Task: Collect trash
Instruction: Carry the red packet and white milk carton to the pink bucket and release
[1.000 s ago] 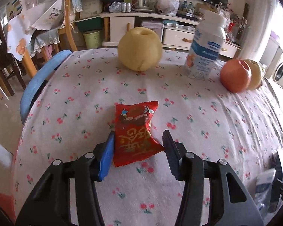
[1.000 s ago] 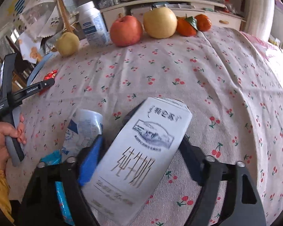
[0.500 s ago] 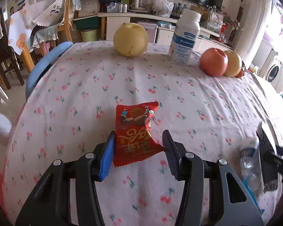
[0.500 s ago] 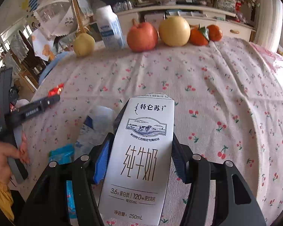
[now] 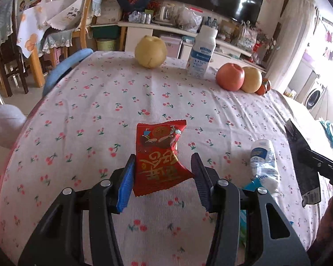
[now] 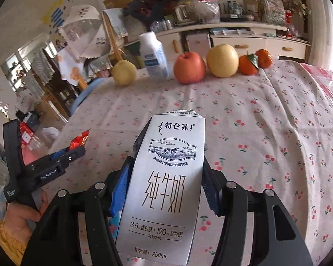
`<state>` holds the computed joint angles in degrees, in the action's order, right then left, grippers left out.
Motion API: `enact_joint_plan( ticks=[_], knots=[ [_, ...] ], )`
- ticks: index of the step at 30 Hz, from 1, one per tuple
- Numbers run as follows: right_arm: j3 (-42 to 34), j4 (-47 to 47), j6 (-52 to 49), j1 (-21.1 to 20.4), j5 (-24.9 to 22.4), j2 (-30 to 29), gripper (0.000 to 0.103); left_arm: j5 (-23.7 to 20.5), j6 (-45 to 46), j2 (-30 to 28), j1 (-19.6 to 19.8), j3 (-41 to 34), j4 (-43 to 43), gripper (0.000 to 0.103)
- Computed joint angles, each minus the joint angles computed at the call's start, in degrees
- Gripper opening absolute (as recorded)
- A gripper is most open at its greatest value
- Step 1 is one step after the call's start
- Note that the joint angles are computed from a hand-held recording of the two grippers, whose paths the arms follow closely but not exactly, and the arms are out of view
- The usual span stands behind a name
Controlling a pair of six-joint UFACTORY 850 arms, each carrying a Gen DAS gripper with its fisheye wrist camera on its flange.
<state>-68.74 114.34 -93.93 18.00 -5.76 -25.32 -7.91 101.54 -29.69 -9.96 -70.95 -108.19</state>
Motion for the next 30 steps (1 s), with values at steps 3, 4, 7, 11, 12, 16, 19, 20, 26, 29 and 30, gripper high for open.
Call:
enact_joint_plan(
  ticks=[3,4,7,11,12,16,19,20,26,29,30],
  knots=[
    [0.64,4.56,-4.02,0.06,-2.18,0.52,0.059,-0.53,9.43,1.72,0.17,2.19,-10.12,0.051],
    [0.89,5.76,-5.07,0.06,-2.97,0.69,0.059,-0.81,13.42,2.47,0.23,3.18,-14.43,0.051],
    [1.24,5.97,-4.90,0.28,-3.98,0.91,0.059,-1.75,21.89,4.03,0.49,5.36,-23.13,0.051],
    [1.26,4.87,-3.75,0.84,-4.51,0.91,0.059,-3.17,29.69,5.88,1.08,7.75,-31.11,0.051],
    [1.31,5.00,-3.93,1.14,-4.50,0.99,0.059,-3.65,29.98,6.25,1.31,8.20,-31.60,0.051],
    [1.23,6.02,-5.26,2.07,-4.53,1.05,0.059,-5.03,33.79,7.71,2.08,9.78,-35.24,0.051],
    [1.18,5.91,-4.74,2.51,-5.32,1.13,0.059,-5.73,34.78,8.54,2.76,10.55,-36.03,0.051],
    [1.20,7.37,-6.09,2.79,-5.62,1.24,0.059,-5.95,35.08,8.75,2.91,10.73,-36.34,0.051],
    [0.94,4.31,-1.86,3.81,-9.25,1.43,0.059,-7.82,36.55,10.55,4.42,12.32,-37.68,0.051],
    [0.54,1.77,1.34,4.36,-10.71,1.15,0.059,-8.58,37.35,11.21,5.13,12.83,-38.64,0.051],
    [0.36,1.19,2.30,4.58,-11.15,1.01,0.059,-8.77,37.99,11.43,5.29,13.06,-39.24,0.051]
  ],
)
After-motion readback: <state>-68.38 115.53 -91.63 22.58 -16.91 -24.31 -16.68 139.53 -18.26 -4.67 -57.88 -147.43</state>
